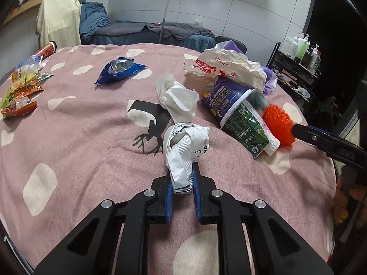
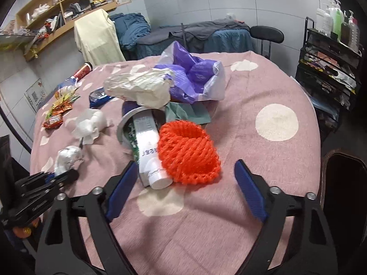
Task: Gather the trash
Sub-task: 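Grasp the white tissue with the left tool while the right tool grasps the orange foam net, then carry the orange net with the right tool and the tissue with the left tool to the bin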
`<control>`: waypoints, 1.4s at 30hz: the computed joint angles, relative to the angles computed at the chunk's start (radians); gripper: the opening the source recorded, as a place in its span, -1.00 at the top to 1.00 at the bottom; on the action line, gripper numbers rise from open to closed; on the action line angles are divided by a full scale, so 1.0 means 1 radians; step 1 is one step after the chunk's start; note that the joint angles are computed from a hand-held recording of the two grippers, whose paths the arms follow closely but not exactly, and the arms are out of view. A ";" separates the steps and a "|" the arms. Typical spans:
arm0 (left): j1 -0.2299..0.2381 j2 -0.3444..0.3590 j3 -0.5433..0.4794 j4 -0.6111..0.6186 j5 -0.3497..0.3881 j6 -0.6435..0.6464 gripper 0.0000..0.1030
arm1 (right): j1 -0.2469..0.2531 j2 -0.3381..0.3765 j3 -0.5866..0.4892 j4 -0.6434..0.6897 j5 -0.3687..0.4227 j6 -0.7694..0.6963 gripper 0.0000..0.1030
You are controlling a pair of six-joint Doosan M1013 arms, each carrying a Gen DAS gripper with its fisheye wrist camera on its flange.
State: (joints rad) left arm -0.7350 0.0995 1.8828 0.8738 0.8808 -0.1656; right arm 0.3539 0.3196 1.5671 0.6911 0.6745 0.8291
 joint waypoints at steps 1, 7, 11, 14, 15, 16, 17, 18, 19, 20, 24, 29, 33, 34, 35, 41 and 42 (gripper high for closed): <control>-0.003 -0.002 0.002 0.006 -0.001 -0.010 0.71 | 0.003 0.009 -0.011 -0.016 0.006 0.013 -0.47; -0.017 -0.005 0.008 0.030 0.001 -0.039 0.71 | 0.001 0.047 -0.055 -0.040 0.086 0.047 0.55; -0.031 -0.007 0.013 0.070 -0.005 -0.070 0.71 | -0.016 0.029 -0.028 0.041 0.054 0.005 0.72; -0.044 -0.008 0.011 0.112 -0.012 -0.087 0.71 | -0.033 0.010 -0.004 0.087 0.028 -0.018 0.74; -0.048 -0.008 0.009 0.126 -0.017 -0.093 0.71 | -0.041 0.002 0.006 0.106 0.020 -0.024 0.74; -0.050 -0.009 0.007 0.137 -0.023 -0.097 0.71 | -0.049 -0.006 0.016 0.126 0.012 -0.031 0.74; -0.052 -0.009 0.005 0.147 -0.028 -0.101 0.71 | -0.056 -0.012 0.024 0.143 0.007 -0.039 0.74; -0.054 -0.008 0.003 0.157 -0.031 -0.104 0.71 | -0.063 -0.019 0.033 0.161 0.001 -0.048 0.74; -0.057 -0.006 -0.001 0.166 -0.035 -0.105 0.71 | -0.072 -0.029 0.044 0.182 -0.005 -0.060 0.74; -0.059 -0.004 -0.005 0.175 -0.040 -0.104 0.71 | -0.083 -0.039 0.054 0.205 -0.010 -0.075 0.74; -0.066 0.005 -0.024 0.200 -0.063 -0.096 0.71 | -0.117 -0.069 0.093 0.269 -0.023 -0.115 0.74; -0.068 0.024 -0.051 0.215 -0.099 -0.070 0.71 | -0.164 -0.106 0.143 0.352 -0.041 -0.169 0.74; -0.073 0.044 -0.078 0.218 -0.128 -0.036 0.71 | -0.194 -0.126 0.176 0.401 -0.066 -0.195 0.74; -0.074 0.050 -0.085 0.219 -0.134 -0.029 0.71 | -0.203 -0.131 0.184 0.413 -0.073 -0.198 0.74; -0.075 0.054 -0.090 0.221 -0.140 -0.023 0.71 | -0.208 -0.135 0.190 0.420 -0.079 -0.201 0.74; -0.080 0.088 -0.130 0.204 -0.192 0.039 0.71 | -0.244 -0.155 0.221 0.449 -0.123 -0.207 0.74; -0.082 0.092 -0.135 0.203 -0.199 0.049 0.71 | -0.250 -0.159 0.225 0.449 -0.133 -0.206 0.74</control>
